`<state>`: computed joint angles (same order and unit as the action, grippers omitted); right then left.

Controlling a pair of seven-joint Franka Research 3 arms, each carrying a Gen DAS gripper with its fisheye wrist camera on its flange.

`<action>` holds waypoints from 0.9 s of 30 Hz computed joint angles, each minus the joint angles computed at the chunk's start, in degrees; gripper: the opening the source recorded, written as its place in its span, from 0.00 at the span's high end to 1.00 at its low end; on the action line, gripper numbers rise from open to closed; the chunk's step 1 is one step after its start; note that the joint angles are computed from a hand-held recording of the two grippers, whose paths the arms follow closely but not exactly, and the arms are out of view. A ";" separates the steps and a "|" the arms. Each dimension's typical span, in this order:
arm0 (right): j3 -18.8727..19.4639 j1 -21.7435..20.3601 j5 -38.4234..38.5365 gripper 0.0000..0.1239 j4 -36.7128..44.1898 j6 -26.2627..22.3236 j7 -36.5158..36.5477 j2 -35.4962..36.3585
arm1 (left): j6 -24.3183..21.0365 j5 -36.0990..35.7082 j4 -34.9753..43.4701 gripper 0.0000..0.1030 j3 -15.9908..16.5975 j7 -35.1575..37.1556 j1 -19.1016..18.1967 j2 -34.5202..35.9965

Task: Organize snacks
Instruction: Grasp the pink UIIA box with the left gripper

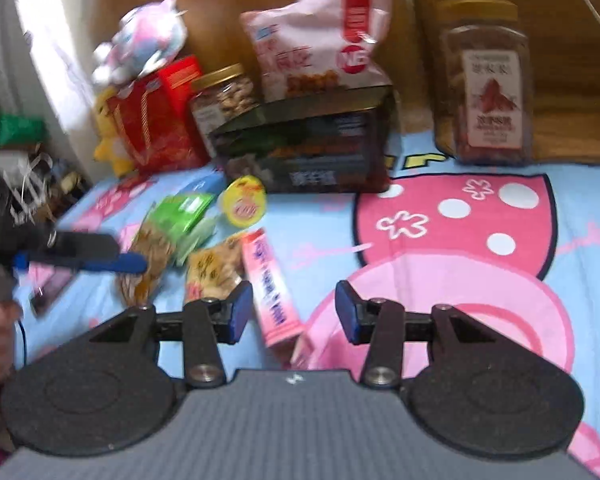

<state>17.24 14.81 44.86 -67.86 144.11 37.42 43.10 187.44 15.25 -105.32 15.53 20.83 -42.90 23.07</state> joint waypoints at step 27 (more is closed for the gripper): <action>0.39 -5.32 30.36 0.58 -31.15 18.51 -33.95 -19.19 | -28.00 2.58 37.96 0.33 -25.17 18.61 14.49 21.17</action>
<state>17.63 9.49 75.21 -99.01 162.62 3.47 23.91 159.44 17.83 -67.36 -9.64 39.44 -28.41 44.23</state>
